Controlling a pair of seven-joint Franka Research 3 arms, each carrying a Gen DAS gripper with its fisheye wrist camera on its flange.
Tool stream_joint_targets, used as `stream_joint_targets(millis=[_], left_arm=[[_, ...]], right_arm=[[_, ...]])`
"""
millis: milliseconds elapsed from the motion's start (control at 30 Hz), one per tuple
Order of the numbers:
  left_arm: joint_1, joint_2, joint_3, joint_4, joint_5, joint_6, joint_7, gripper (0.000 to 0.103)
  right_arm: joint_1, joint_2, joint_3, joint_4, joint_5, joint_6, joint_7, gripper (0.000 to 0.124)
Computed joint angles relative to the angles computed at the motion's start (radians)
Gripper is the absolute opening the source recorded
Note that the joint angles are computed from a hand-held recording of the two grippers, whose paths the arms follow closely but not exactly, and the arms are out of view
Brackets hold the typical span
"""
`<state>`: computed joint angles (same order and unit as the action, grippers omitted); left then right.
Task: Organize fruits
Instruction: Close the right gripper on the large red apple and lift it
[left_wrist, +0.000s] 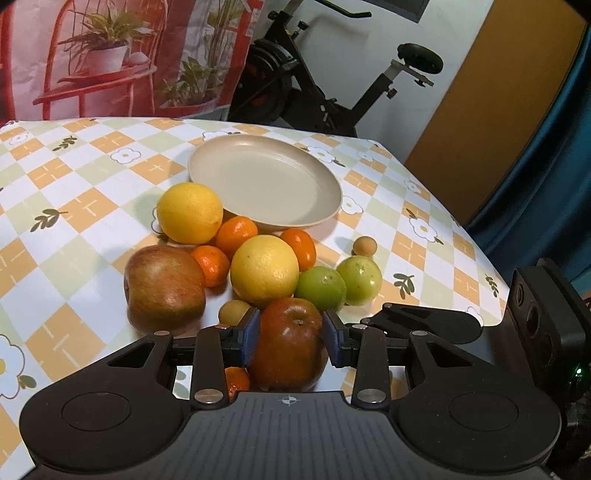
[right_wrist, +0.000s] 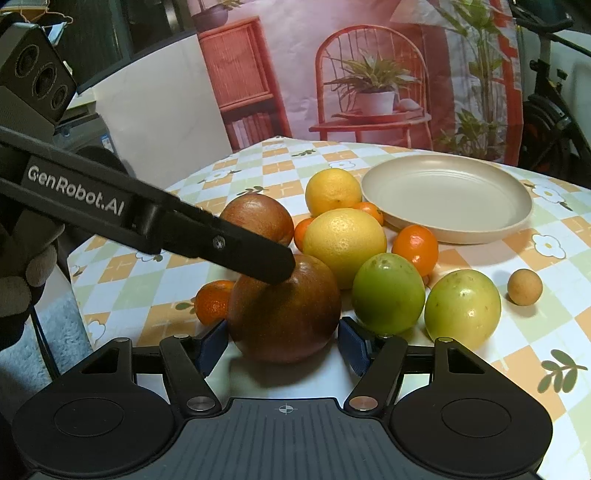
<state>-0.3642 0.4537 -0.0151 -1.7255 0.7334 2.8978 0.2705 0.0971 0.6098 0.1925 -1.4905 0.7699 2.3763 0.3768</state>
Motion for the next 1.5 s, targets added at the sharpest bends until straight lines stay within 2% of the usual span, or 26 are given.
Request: stream_joint_targets(millis=[467, 967, 1200, 1500], left_arm=[[-0.004, 0.000, 0.009, -0.008, -0.003, 0.015, -0.027, 0.043], [-0.024, 0.004, 0.025, 0.002, 0.075, -0.003, -0.077, 0.043], [-0.001, 0.004, -0.007, 0.010, 0.045, -0.018, -0.024, 0.043], [-0.010, -0.017, -0.003, 0.025, 0.062, -0.028, 0.007, 0.043]], right_arm=[[0.001, -0.010, 0.002, -0.018, 0.009, 0.017, -0.001, 0.063], [0.000, -0.010, 0.001, -0.013, 0.009, 0.010, 0.005, 0.062], [-0.001, -0.016, 0.002, -0.022, 0.015, 0.016, 0.000, 0.062], [-0.012, -0.053, 0.011, -0.039, 0.071, 0.025, -0.033, 0.062]])
